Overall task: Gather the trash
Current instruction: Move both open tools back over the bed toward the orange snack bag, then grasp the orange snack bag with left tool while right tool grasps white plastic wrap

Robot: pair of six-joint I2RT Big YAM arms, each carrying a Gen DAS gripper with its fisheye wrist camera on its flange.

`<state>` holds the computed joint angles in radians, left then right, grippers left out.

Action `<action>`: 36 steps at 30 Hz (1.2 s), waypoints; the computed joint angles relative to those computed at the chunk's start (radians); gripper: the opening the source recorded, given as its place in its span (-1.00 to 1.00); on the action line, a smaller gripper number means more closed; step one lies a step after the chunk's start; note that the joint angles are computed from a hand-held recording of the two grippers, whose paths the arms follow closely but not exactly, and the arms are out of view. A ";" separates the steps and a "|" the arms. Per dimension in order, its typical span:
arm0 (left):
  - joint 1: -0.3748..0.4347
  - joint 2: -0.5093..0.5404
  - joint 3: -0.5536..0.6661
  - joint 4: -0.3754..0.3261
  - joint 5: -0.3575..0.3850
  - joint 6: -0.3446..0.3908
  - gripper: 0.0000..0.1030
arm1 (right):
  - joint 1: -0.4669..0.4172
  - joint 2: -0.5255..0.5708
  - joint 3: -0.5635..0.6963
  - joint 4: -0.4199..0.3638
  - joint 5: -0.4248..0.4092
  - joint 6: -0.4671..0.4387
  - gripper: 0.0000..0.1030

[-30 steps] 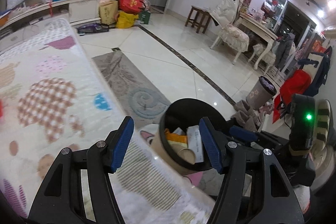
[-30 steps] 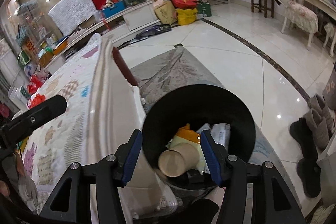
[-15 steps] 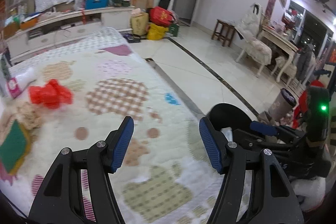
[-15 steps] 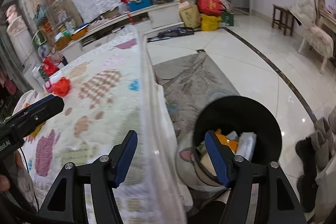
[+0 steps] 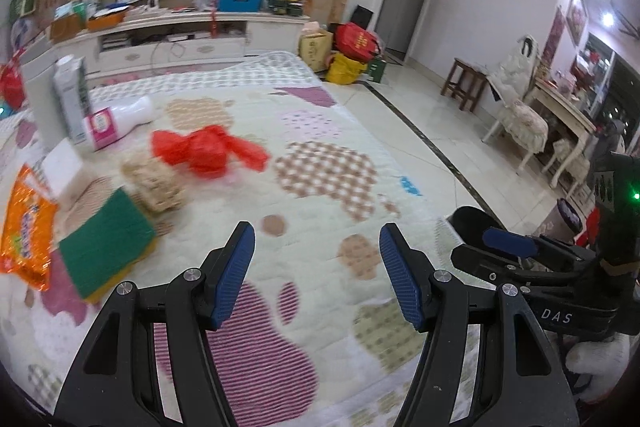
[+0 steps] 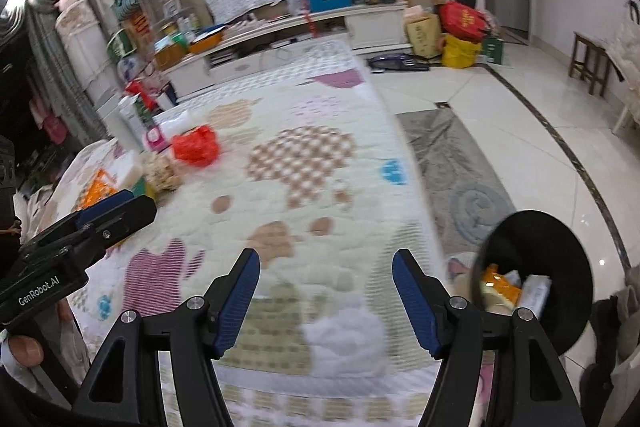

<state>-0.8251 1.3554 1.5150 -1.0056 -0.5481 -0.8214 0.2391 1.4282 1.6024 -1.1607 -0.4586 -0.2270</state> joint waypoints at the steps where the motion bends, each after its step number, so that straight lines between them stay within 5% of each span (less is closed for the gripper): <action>1: 0.002 -0.018 -0.017 -0.003 -0.001 -0.010 0.24 | 0.018 -0.001 -0.002 -0.003 -0.006 0.004 0.37; 9: 0.041 -0.192 -0.161 -0.108 -0.045 -0.076 0.24 | 0.145 0.004 -0.022 -0.027 -0.018 0.006 0.43; 17: 0.186 -0.370 -0.301 -0.216 -0.063 -0.148 0.25 | 0.250 0.037 -0.026 -0.037 -0.016 0.019 0.43; 25: 0.420 -0.470 -0.385 -0.169 0.076 -0.034 0.25 | 0.337 0.084 0.009 -0.041 -0.006 0.033 0.43; 36: 0.557 -0.353 -0.353 -0.101 0.256 0.157 0.23 | 0.381 0.101 0.021 -0.045 0.004 0.042 0.43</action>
<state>-0.2683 1.0028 1.1617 -1.1061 -0.2922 -0.6641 0.6204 1.5296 1.6237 -1.2056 -0.4550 -0.1849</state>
